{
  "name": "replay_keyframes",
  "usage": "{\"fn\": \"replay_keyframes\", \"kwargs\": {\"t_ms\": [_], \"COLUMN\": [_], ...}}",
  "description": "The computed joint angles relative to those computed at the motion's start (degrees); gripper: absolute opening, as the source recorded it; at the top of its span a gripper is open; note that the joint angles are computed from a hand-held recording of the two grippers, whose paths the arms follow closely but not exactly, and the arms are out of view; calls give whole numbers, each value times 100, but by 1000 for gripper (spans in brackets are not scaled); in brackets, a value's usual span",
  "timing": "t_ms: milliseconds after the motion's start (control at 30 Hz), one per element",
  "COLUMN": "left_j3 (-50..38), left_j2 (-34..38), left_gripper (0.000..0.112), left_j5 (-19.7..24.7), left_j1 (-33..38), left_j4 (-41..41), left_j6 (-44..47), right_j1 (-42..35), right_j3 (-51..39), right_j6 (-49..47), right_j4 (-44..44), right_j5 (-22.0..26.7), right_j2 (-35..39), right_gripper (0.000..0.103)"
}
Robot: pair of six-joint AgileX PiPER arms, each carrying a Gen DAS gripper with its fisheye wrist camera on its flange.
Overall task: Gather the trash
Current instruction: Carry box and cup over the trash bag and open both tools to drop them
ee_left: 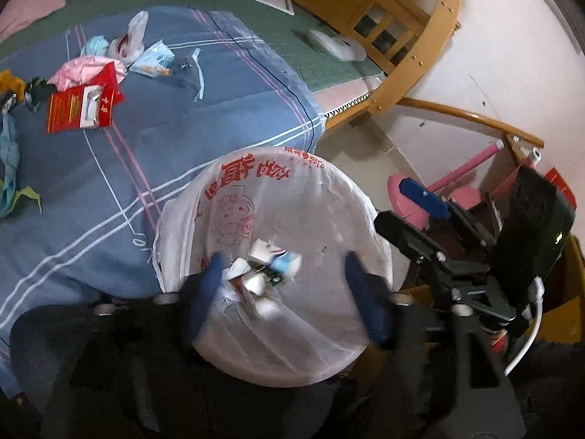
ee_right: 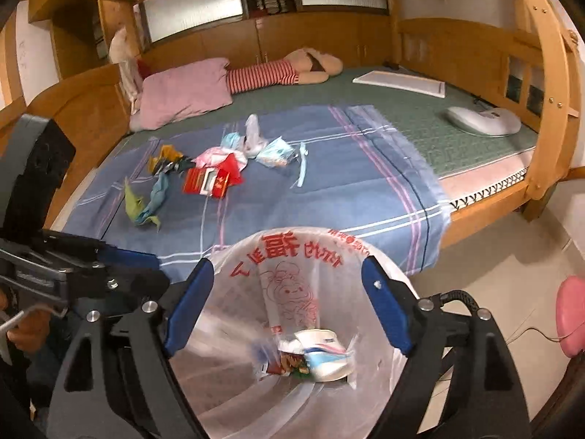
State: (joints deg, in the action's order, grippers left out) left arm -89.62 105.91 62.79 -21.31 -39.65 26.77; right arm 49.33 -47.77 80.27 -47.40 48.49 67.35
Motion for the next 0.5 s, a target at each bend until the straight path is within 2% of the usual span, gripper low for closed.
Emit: {"fn": "replay_keyframes", "kwargs": {"t_ms": [67, 167, 267, 333, 400, 500], "left_j3": [-96, -258, -752, -1272, -1974, -3385], "left_j2": [-25, -168, 62, 564, 1220, 2285], "left_gripper": [75, 81, 81, 81, 81, 79], "left_j5": [16, -425, -854, -984, -790, -27], "left_j1": [207, 571, 896, 1123, 1329, 1734], "left_j4": [-139, 321, 1666, 2812, 3503, 3361], "left_j6": [87, -305, -1414, -2258, -2689, -2600], "right_j1": [-228, -323, -487, -706, -1029, -1394], "right_j3": [68, 113, 14, -211, -626, -1383], "right_j6": [-144, -140, -244, -480, -997, -2065], "right_j4": [190, 102, 0, 151, 594, 1635], "right_j5": [-258, -418, -674, -921, -1233, -1560], "right_j2": [-22, 51, 241, 485, 927, 1672], "right_gripper": [82, 82, 82, 82, 82, 82]}}
